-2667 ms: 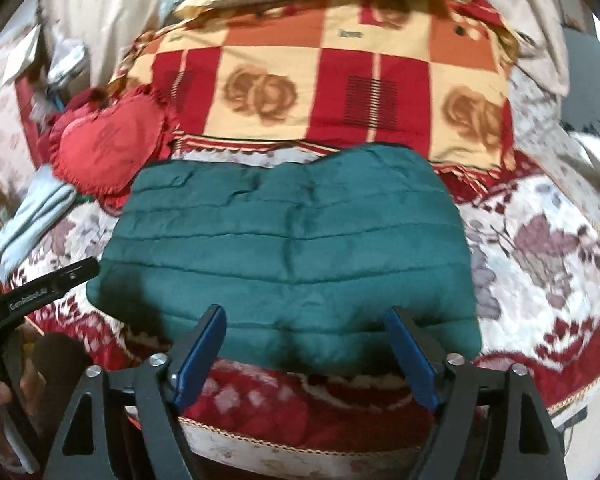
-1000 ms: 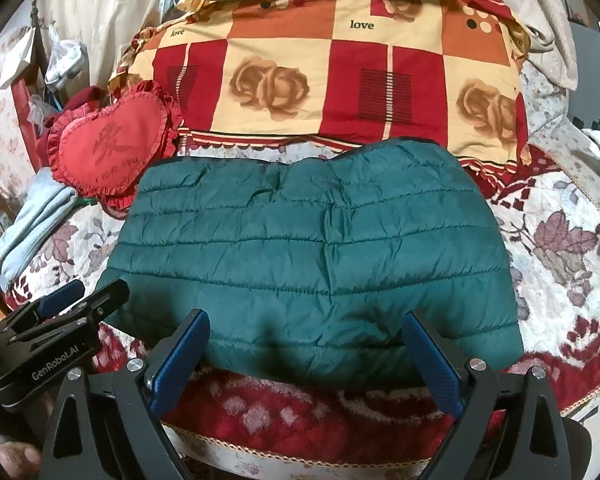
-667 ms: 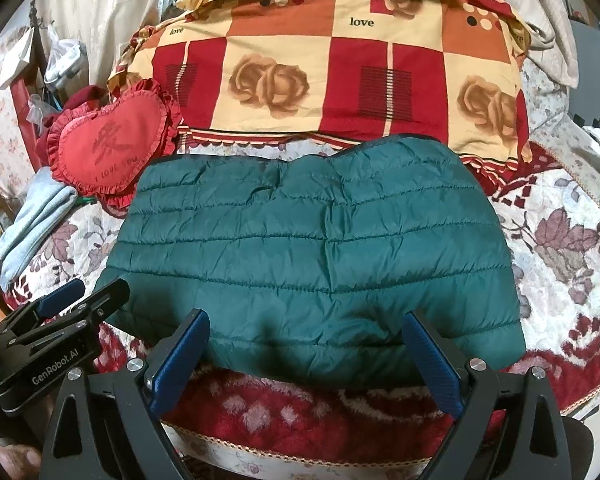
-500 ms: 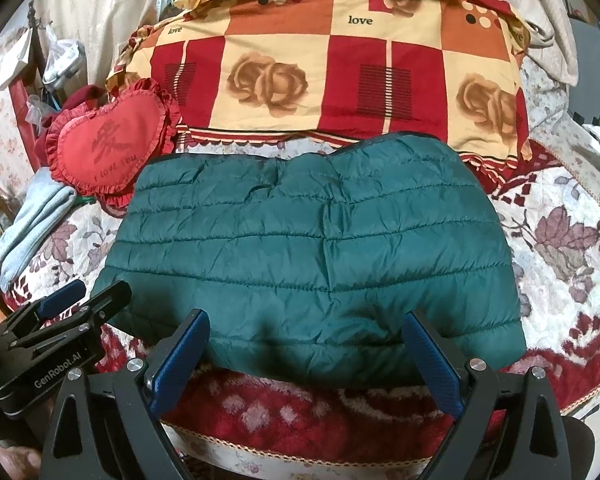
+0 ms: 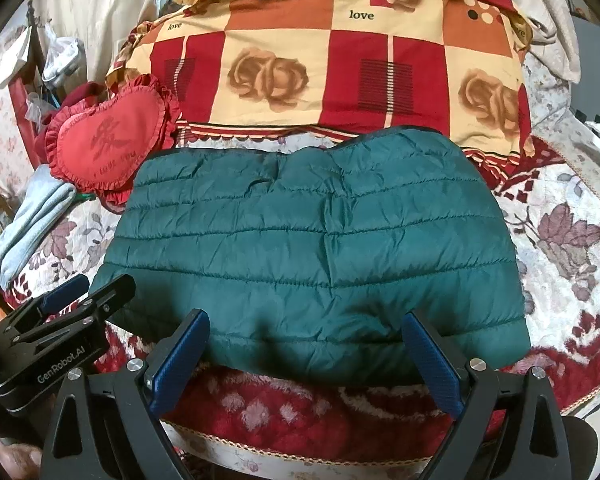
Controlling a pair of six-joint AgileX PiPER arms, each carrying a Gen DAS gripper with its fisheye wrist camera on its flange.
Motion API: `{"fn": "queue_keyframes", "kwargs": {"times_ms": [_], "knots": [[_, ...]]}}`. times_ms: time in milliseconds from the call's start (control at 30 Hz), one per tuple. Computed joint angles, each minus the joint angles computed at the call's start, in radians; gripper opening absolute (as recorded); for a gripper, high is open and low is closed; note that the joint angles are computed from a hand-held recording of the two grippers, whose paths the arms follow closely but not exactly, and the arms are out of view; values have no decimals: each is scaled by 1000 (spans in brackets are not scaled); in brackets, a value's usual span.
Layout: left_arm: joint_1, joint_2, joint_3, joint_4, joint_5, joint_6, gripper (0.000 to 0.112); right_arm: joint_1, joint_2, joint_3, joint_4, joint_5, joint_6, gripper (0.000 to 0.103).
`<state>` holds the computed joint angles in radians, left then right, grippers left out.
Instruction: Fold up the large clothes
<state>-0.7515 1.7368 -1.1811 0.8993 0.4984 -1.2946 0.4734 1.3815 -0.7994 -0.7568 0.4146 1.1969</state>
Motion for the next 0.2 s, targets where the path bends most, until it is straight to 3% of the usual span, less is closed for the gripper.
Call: {"fn": "queue_keyframes", "kwargs": {"times_ms": [200], "knots": [[19,-2,2,-43,-27,37,74,3,5,-3,-9,4,7,96]]}}
